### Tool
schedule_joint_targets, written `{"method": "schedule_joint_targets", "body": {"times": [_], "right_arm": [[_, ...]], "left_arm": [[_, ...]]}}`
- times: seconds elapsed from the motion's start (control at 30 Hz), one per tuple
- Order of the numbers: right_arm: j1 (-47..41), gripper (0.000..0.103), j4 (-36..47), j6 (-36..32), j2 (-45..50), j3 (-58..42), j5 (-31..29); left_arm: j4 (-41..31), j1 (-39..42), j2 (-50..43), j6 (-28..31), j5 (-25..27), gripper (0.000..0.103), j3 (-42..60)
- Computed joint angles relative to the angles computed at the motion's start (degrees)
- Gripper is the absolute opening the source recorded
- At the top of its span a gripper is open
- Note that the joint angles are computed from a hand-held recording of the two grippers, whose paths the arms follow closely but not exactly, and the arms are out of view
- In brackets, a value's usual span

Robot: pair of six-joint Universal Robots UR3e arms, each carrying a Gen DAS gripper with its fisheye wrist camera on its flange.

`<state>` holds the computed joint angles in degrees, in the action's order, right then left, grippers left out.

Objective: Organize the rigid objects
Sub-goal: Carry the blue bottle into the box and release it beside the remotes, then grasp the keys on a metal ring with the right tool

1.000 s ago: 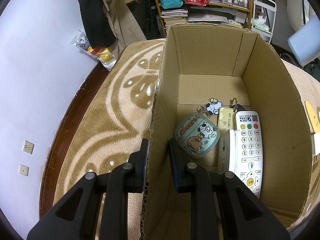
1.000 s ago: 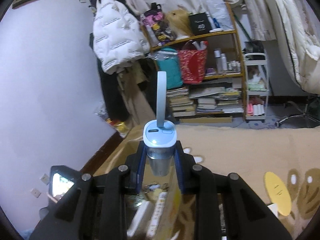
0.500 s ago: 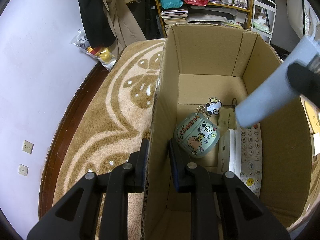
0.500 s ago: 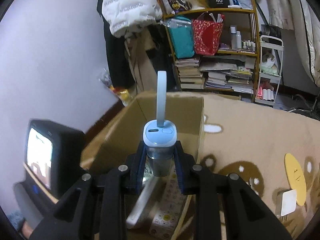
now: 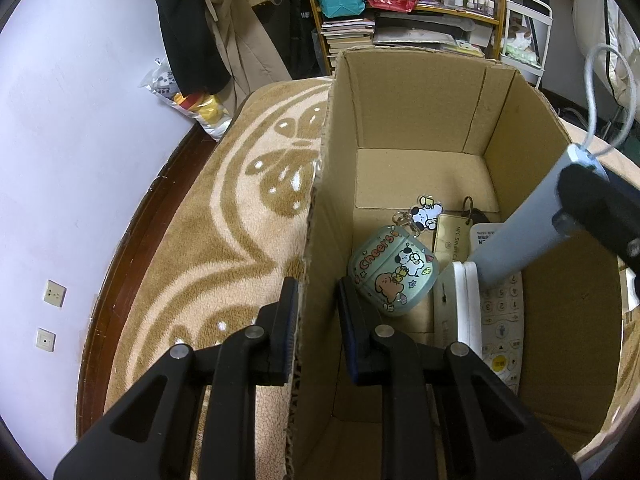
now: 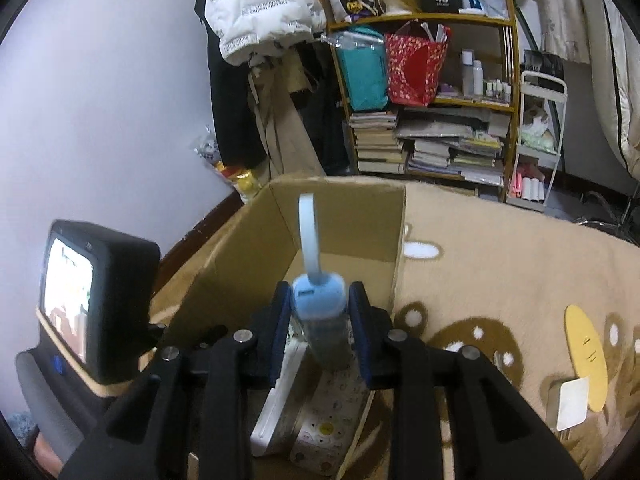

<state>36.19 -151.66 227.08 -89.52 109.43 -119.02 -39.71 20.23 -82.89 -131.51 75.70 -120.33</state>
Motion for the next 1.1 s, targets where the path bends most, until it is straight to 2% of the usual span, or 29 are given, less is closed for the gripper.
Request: {"method": "schedule_joint_targets", "body": {"times": [0.07,0.2,0.27,0.47,0.73,0.87,1.1], "right_arm": [[1.0,0.057,1.3,1.1,-0.4,-0.4,-2.5],[1.7,0.070,2.7,2.6,-3.1,0.6,-4.5],[1.8,0.085,3.6,3.4,-4.9,1.3,-5.5],[1.3,0.100,8.3,5.7,-8.7,2.9,-6.5],[0.8,0.103,4.3,8.3,-14.8,9.2,-6.6],[0.4,0.103,8.9,10.0,-16.6,9.8,-7.2],[-3.3,0.103,15.2,11.1,-20.6,13.5,-3.2]], "left_arm": [[0.2,-0.1,-0.1,0.0,0.1,0.020,0.0],[0.1,0.0,-0.1,0.2,0.0,0.020,0.0],[0.1,0.0,-0.1,0.1,0.0,0.020,0.0],[0.0,0.0,-0.1,0.1,0.0,0.020,0.1],[0.1,0.1,0.1,0.2,-0.1,0.020,-0.2],[-0.1,0.1,0.2,0.1,-0.1,0.020,-0.2],[-0.4,0.3,0.6,0.6,-0.2,0.020,-0.4]]}}
